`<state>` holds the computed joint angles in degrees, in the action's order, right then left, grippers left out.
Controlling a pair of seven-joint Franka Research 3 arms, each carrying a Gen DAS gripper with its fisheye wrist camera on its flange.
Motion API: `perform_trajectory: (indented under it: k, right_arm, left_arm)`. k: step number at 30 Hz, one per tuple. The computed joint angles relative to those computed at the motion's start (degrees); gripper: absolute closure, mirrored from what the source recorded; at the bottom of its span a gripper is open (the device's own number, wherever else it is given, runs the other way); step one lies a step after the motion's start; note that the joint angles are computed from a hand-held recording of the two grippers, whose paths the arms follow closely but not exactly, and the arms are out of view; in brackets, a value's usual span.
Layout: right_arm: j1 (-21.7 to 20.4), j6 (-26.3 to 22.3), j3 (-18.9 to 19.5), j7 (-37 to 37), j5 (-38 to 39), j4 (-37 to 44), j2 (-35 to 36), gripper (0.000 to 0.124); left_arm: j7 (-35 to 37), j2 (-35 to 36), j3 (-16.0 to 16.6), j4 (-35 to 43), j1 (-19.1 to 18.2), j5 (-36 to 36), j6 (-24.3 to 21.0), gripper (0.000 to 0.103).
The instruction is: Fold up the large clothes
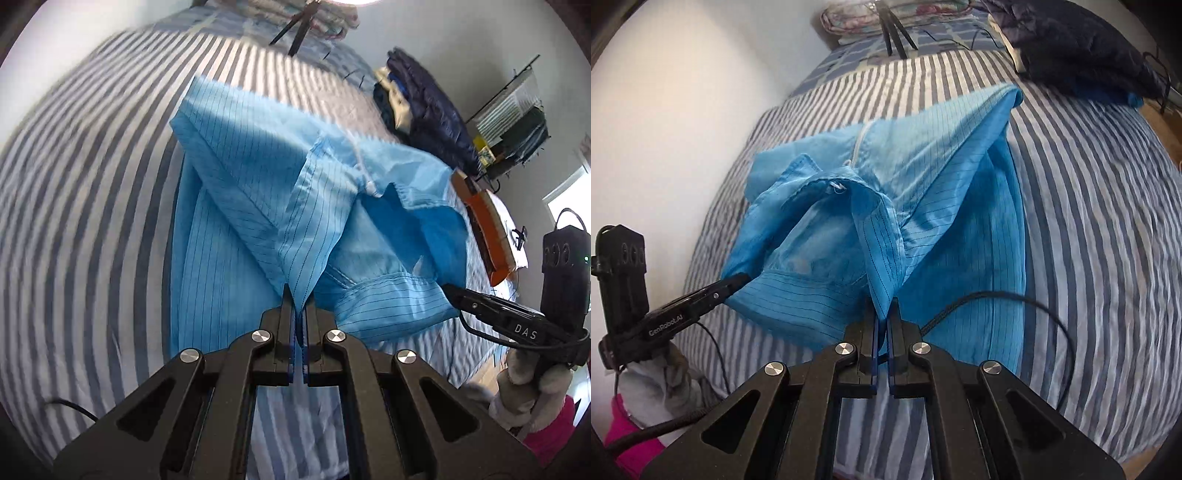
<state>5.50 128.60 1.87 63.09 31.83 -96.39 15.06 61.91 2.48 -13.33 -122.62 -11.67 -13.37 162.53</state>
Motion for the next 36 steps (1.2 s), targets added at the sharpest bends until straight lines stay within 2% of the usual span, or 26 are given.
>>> perform_trajectory:
  k: [4, 7, 11, 15, 18, 21, 22, 23, 24, 25, 27, 28, 30, 34, 36]
  right_arm:
    - [1.2, 3.3, -0.3, 0.1, -2.6, -5.9, -2.1, 0.122]
    - [1.2, 1.0, -0.3, 0.1, -2.7, -7.8, -2.7, 0.122]
    - [1.6, 1.1, -0.3, -2.1, -4.0, -10.8, -4.7, 0.122]
    - [-0.1, -5.0, -0.8, -6.6, -0.9, -10.7, -6.3, 0.122]
    - [-0.9, -7.6, -1.6, -10.8, 0.0, -11.3, -8.9, 0.122]
    - [-2.5, -9.8, -2.8, -15.5, 5.3, -10.6, -10.7, 0.121]
    - [-2.9, -10.1, -3.2, -15.8, 6.6, -9.8, -10.5, 0.115]
    - [-3.5, -9.6, -3.7, -15.7, 8.7, -8.4, -9.9, 0.095]
    - [-3.9, -8.3, -3.8, -15.2, 10.3, -6.8, -8.8, 0.080]
    - [-4.2, -6.5, -3.9, -14.4, 11.7, -5.2, -7.6, 0.054]
    - [-4.7, -1.4, -3.7, -11.8, 14.3, -2.5, -4.6, 0.052]
    - [-5.1, -0.6, -3.6, -9.6, 14.6, 0.7, -1.7, 0.052]
    - [-5.8, -0.7, -2.8, -3.9, 14.7, 7.8, 4.6, 0.052]
    - [-7.6, -0.7, -0.6, 7.4, 14.7, 19.9, 15.3, 0.052]
    - [-8.3, -1.6, 0.6, 13.4, 14.1, 26.2, 20.6, 0.060]
  left_arm:
    - [-3.7, -0.7, -0.3, -3.9, -1.0, 2.0, 1.1, 0.103]
    - [-5.0, -1.1, -0.5, -5.1, -1.6, 3.1, 1.0, 0.103]
    - [-6.0, -2.3, -0.4, -5.5, -2.3, 7.3, -0.2, 0.103]
    - [-3.8, -3.5, -0.1, -6.2, -2.7, 6.5, -0.9, 0.103]
    - [0.1, -5.7, 0.2, -8.2, -3.4, 2.9, -0.6, 0.103]
    - [4.7, -8.5, 1.3, -10.1, -4.9, -1.2, -1.2, 0.103]
    - [6.3, -9.7, 1.9, -10.6, -5.6, -3.3, -1.8, 0.103]
    - [7.6, -10.7, 2.5, -11.3, -6.2, -5.3, -2.0, 0.103]
    - [8.3, -11.4, 3.1, -11.6, -6.6, -6.6, -2.1, 0.099]
    - [9.1, -12.3, 3.8, -11.9, -6.9, -8.1, -2.4, 0.096]
    - [8.8, -13.5, 4.7, -12.3, -7.1, -10.0, -2.3, 0.071]
    - [9.2, -14.1, 5.3, -12.8, -7.5, -11.8, -1.5, 0.067]
    - [9.3, -14.5, 6.2, -12.9, -7.8, -13.6, -0.5, 0.067]
    - [5.1, -15.0, 5.5, -12.7, -5.8, -8.9, -0.3, 0.067]
    - [4.7, -15.0, 6.1, -12.6, -6.0, -8.8, -0.1, 0.067]
